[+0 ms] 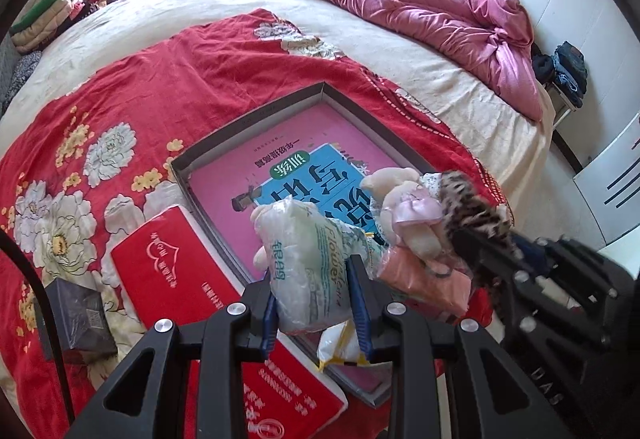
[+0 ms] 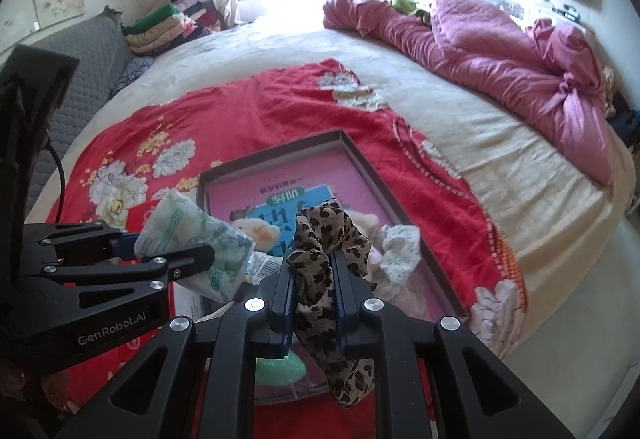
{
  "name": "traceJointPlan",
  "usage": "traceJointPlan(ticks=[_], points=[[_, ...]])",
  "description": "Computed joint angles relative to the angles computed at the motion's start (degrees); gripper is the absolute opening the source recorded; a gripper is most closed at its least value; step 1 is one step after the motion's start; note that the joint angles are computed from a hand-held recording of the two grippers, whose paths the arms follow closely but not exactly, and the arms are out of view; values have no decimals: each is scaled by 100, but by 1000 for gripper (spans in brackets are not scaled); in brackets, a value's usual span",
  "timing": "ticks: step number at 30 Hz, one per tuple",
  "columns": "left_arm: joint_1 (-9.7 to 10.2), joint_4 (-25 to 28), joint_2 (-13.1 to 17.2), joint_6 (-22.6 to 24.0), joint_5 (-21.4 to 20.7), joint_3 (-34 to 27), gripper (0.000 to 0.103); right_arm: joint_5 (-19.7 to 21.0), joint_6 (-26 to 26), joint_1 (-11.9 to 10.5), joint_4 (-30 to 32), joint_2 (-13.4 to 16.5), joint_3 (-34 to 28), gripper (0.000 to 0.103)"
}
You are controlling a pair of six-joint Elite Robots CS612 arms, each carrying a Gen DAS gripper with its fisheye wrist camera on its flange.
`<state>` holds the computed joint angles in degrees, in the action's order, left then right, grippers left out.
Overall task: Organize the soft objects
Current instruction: 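Carry the wipe pack with the left gripper while the right gripper carries the scrunchie to the tray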
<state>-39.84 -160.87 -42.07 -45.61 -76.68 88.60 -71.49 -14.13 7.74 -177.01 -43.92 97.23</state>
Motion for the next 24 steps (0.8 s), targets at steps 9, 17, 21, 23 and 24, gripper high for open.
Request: traceJointPlan(ticks=[9,17,21,23,24], points=[[103,-60,124,94,-167,-106,31,441,147,-22,455,272,-234,36],[172,-78,210,92,-243,-234,31,366,-108,17,202,242,-125,65],[193,-91,252,81,-275,-288,31,105,-267,48,-159,194,-15,71],[206,-84,273,76,-304,-316,32,81,-303,35,-247,157,38,71],[208,-90,279,87,-319,-323,32,49,-299,31,-279,142,58,72]])
